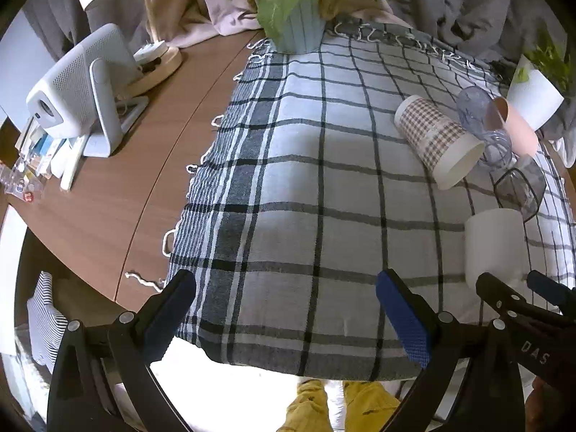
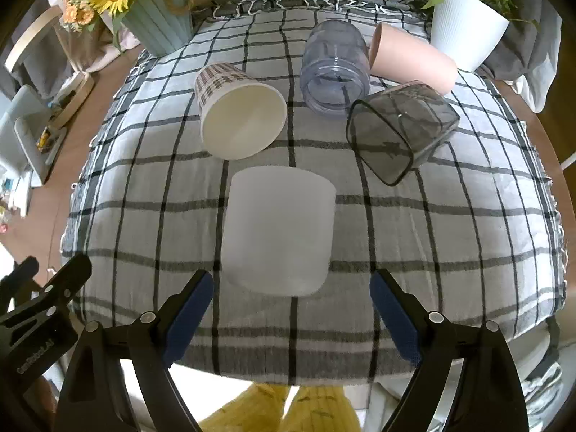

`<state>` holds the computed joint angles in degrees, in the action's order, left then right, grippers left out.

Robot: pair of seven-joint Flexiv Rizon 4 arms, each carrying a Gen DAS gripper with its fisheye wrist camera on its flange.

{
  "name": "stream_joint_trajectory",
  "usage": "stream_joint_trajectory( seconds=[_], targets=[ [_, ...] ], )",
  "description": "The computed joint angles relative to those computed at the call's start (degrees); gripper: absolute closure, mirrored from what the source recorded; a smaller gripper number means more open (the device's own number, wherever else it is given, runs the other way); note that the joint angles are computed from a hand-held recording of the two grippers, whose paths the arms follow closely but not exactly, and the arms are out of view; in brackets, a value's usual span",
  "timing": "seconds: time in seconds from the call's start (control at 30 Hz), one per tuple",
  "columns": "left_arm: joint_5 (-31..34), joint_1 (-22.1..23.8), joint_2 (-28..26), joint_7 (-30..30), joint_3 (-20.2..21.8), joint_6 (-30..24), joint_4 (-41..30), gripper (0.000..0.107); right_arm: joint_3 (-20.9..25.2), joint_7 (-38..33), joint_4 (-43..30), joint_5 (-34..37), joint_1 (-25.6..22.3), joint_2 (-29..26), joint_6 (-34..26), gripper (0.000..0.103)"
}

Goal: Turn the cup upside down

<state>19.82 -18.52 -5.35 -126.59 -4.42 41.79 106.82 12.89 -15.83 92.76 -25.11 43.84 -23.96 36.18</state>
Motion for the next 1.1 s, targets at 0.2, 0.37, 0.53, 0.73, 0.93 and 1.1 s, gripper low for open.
stream_joint_trajectory(
  seconds=[0.2,0.37,0.53,0.73,0.93,1.1],
  targets=[
    [0.7,0.0,-0.2,-0.6,0.1,0.2,-0.1,0.005,-0.3,-0.4,-1.0,0.3,0.2,-1.4,0.6,0.015],
    [1.3,-0.1,-0.1,-0.5,0.1,0.2,0.0,0.005,-0.6,0.3,-0.4,-0.2,0.3,-1.4,1.2,0.024],
    [1.2,-0.2,0.1,0.0,-0.1,0.1,0.1,0.005,-0.6,0.3,0.1,-0.8,0.3,-1.1,2.3,0.037],
    [0.6,-0.3,0.6,0.4,-0.3,0.9,0.7,0.005,-0.4,1.0,0.8,-0.7,0.3,-0.1,1.8,0.037],
    [-0.9,-0.2,0.6,1.2,-0.5,2.5,1.1,0.005,0.1,0.9,1.6,-1.1,0.0,1.7,1.0,0.037],
    [-2.5,-0.1,0.4,1.8,-0.4,3.9,1.4,0.005,0.5,-0.4,1.2,-0.2,-0.7,2.4,0.3,0.037]
  ],
)
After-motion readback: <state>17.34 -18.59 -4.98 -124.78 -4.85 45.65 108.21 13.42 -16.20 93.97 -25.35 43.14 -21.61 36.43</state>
